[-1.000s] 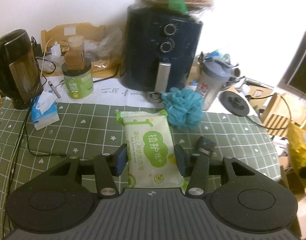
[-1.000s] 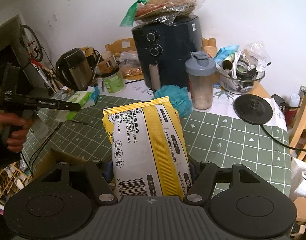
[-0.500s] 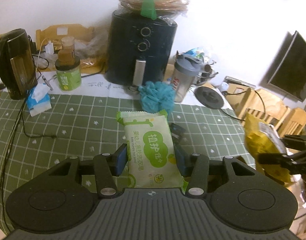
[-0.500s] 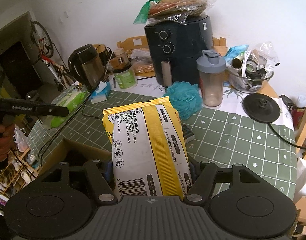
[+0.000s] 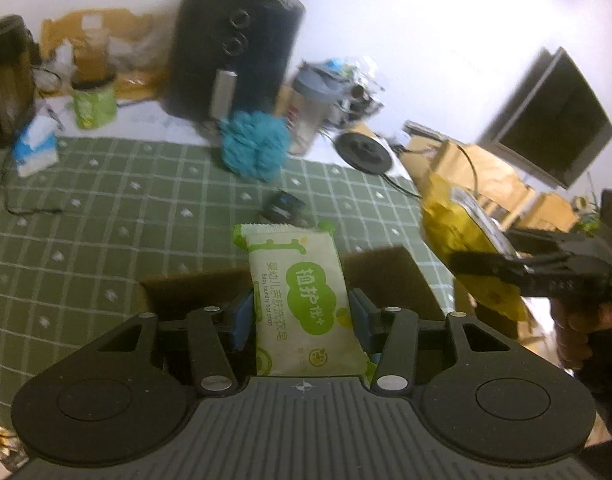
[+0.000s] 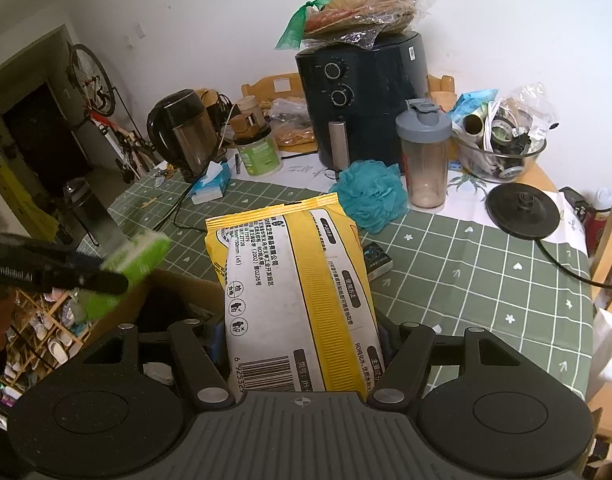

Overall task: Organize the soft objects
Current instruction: 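Lower the white-and-green packet into the box with the left gripper while the right lowers the yellow packet in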

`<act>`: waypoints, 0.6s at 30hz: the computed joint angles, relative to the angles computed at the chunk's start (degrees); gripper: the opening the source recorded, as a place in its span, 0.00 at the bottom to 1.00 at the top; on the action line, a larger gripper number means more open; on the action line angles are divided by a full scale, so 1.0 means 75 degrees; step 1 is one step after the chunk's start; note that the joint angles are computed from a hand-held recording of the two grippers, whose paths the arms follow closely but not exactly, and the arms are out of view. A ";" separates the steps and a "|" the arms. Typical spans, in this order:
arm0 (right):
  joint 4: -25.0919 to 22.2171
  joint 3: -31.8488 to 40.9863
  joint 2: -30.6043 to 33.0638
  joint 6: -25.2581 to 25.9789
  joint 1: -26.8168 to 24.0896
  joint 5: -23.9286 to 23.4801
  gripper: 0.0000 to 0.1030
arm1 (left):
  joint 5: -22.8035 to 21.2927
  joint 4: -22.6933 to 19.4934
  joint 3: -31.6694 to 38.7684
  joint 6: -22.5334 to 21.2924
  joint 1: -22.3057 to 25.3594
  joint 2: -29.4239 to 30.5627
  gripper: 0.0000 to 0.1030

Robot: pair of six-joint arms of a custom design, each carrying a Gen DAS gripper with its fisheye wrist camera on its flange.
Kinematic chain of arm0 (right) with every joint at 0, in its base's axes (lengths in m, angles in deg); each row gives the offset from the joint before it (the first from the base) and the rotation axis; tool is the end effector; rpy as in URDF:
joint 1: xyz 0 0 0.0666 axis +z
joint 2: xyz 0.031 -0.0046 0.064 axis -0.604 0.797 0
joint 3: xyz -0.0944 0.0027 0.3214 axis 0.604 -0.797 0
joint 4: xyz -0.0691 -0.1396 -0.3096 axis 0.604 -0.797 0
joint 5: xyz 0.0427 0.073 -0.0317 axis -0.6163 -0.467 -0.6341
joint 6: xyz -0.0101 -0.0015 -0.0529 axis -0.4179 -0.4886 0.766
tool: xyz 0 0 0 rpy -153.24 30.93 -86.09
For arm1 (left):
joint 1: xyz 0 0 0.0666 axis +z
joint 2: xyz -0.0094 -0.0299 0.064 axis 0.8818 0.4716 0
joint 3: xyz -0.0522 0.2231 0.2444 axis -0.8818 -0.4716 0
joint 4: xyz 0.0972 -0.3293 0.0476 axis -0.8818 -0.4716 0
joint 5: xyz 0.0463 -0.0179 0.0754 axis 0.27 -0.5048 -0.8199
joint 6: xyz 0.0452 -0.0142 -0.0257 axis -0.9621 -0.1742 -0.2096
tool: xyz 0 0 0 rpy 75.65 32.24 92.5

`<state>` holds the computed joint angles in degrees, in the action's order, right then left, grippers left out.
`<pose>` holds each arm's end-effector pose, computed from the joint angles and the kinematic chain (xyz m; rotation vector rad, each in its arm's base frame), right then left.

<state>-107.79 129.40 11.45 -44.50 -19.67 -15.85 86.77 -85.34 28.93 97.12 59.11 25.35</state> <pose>0.4091 0.1436 0.4129 -0.5986 2.1991 0.6139 0.3319 -0.0275 0.4360 0.0593 2.3835 -0.4619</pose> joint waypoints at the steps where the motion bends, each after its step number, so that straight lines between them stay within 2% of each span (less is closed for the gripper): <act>1: 0.0012 -0.0051 -0.0044 -0.0017 0.0001 -0.0008 0.67 | -0.0021 0.0075 -0.0089 0.0046 -0.0055 -0.0062 0.48; 2: 0.0025 -0.0101 -0.0086 -0.0027 -0.0001 -0.0017 0.67 | -0.0106 0.0158 -0.0193 0.0099 -0.0138 -0.0147 0.52; 3: 0.0027 -0.0141 -0.0121 -0.0035 -0.0001 -0.0019 0.67 | -0.0220 0.0196 -0.0255 0.0131 -0.0226 -0.0201 0.62; 5: 0.0019 -0.0216 -0.0193 -0.0060 0.0007 -0.0013 0.67 | -0.0488 0.0223 -0.0329 0.0153 -0.0396 -0.0297 0.68; 8: -0.0001 -0.0322 -0.0290 -0.0106 0.0024 -0.0030 0.67 | -0.0832 0.0116 -0.0385 0.0145 -0.0570 -0.0418 0.68; 18: -0.0037 -0.0598 -0.0439 -0.0601 0.0178 -0.0216 0.67 | -0.1798 0.0057 -0.0688 0.0684 -0.0921 -0.0867 0.68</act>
